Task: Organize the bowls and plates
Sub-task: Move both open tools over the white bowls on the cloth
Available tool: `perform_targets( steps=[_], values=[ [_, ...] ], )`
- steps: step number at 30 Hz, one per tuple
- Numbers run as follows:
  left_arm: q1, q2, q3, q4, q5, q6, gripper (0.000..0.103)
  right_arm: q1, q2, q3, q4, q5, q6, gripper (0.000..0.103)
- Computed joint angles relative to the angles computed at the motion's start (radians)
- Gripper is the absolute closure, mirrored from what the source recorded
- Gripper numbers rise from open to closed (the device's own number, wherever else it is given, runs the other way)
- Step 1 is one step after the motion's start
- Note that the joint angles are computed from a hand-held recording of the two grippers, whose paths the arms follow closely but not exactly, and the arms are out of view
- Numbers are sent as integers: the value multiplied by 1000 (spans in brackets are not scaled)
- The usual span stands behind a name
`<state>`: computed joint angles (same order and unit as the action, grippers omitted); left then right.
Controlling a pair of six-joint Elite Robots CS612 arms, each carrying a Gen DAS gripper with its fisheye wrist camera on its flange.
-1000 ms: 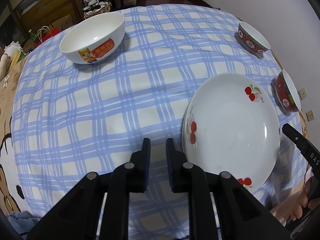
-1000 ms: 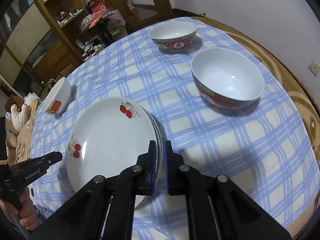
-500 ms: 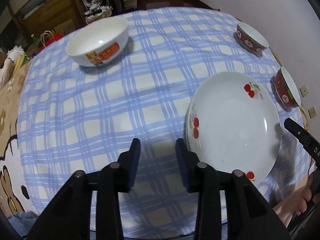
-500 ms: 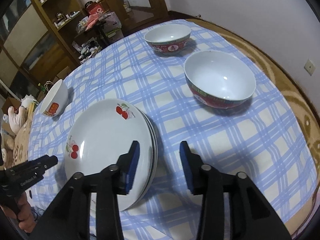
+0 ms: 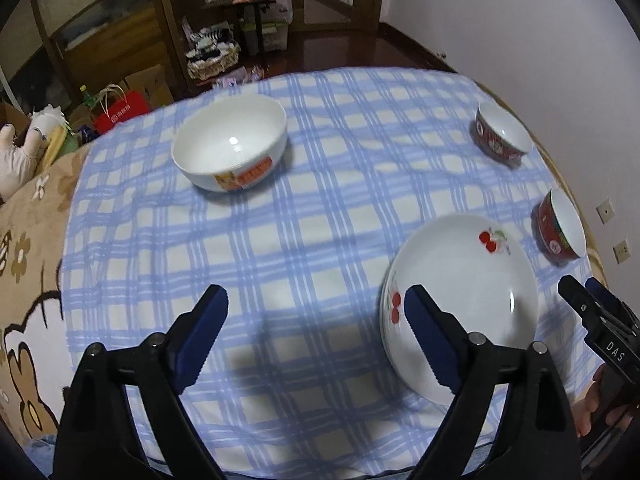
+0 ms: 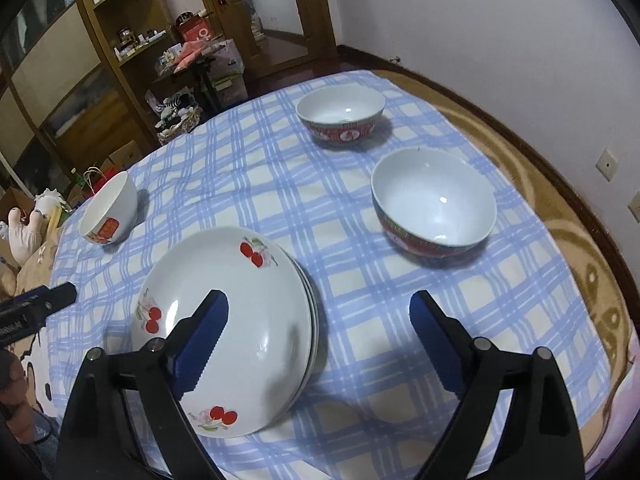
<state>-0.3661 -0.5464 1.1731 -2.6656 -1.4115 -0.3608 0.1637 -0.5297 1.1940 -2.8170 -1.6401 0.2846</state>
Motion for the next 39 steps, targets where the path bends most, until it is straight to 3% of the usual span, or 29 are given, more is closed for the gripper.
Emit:
perform_targets(
  steps=[7, 12, 16, 23, 39],
  values=[
    [1, -31, 16, 4, 86, 33, 14, 5, -14, 10, -53, -7, 3, 1],
    [12, -56, 42, -31, 74, 39, 14, 9, -19, 6, -62, -11, -4, 1],
    [19, -71, 56, -39, 77, 46, 14, 6, -26, 4, -71, 25, 14, 1],
    [19, -85, 73, -61, 169, 60, 14, 16, -25, -30, -59, 5, 21, 1],
    [52, -78, 34, -79, 124, 101, 14, 33, 19, -153, -13, -3, -9, 1]
  ],
)
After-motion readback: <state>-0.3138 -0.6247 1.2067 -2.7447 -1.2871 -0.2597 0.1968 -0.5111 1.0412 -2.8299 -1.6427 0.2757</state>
